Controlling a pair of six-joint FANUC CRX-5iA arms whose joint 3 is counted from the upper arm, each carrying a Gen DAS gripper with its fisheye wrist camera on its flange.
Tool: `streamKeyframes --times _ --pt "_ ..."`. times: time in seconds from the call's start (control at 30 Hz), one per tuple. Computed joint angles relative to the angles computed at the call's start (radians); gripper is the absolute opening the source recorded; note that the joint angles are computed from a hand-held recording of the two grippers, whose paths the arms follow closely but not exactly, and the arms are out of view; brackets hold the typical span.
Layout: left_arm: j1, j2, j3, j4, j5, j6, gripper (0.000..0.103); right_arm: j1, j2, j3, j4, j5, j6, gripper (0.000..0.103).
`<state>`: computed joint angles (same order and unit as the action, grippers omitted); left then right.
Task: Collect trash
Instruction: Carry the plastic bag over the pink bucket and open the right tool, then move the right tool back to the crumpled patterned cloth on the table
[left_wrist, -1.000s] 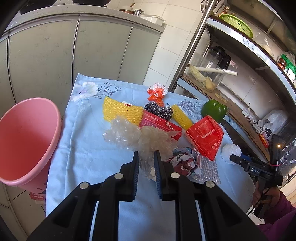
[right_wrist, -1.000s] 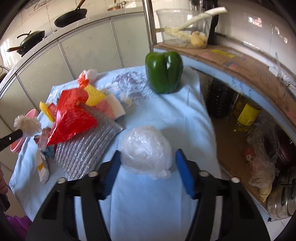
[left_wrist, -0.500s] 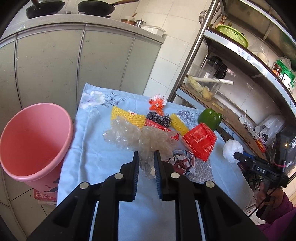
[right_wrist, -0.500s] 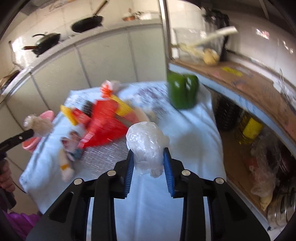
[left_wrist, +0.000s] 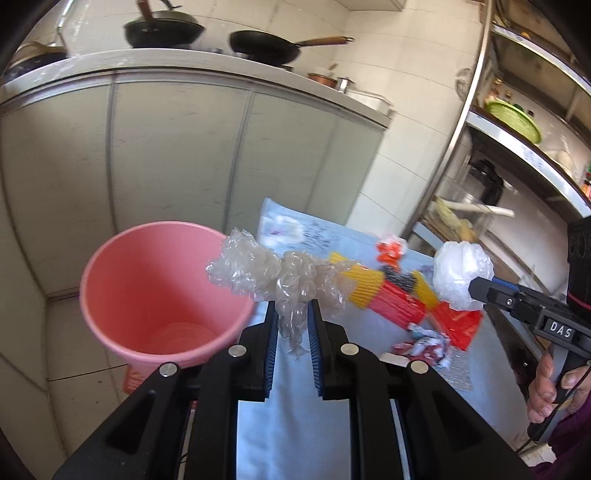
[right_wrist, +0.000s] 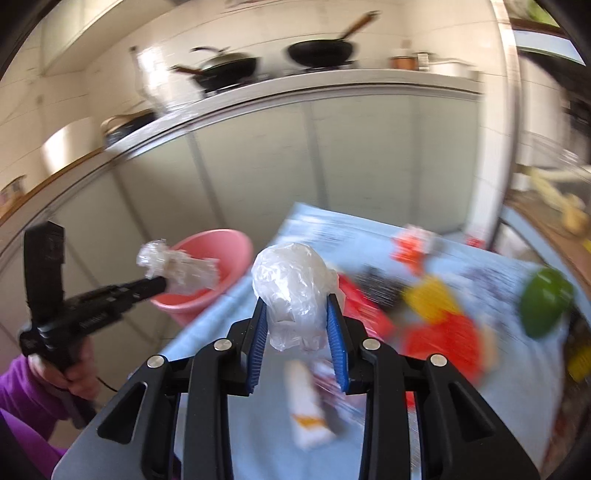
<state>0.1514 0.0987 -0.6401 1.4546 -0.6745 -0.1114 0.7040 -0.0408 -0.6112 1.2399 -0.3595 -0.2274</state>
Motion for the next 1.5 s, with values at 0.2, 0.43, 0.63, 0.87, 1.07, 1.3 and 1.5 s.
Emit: streamKeyframes --times 0.2,0.43,0.63,0.87,1.07,1.3,1.5 --pt "0.035 0.03 0.026 -0.005 0.093 0.044 0.015 0.02 0.19 0.244 -0.368 0.107 0.398 0.032" --pt "0.055 0.094 0.085 -0.109 0.191 0.153 0.015 0.045 0.373 0.566 -0.939 0.014 0.947 0.032" --pt "0.066 0.139 0.126 -0.223 0.219 0.245 0.018 0.029 0.477 0.722 -1.146 -0.063 1.122 0.032" --pt "0.055 0.138 0.129 -0.243 0.242 0.285 0.03 0.012 0.53 0.797 -1.262 -0.115 1.194 0.049" --pt "0.055 0.129 0.126 -0.229 0.233 0.283 0.03 0.01 0.505 0.763 -1.253 -0.089 1.192 0.052" --pt "0.053 0.104 0.11 -0.205 0.192 0.288 0.031 0.025 0.437 0.672 -1.171 -0.047 1.114 0.052" --pt "0.052 0.075 0.094 -0.187 0.165 0.281 0.031 0.051 0.346 0.517 -0.953 0.033 0.915 0.052"
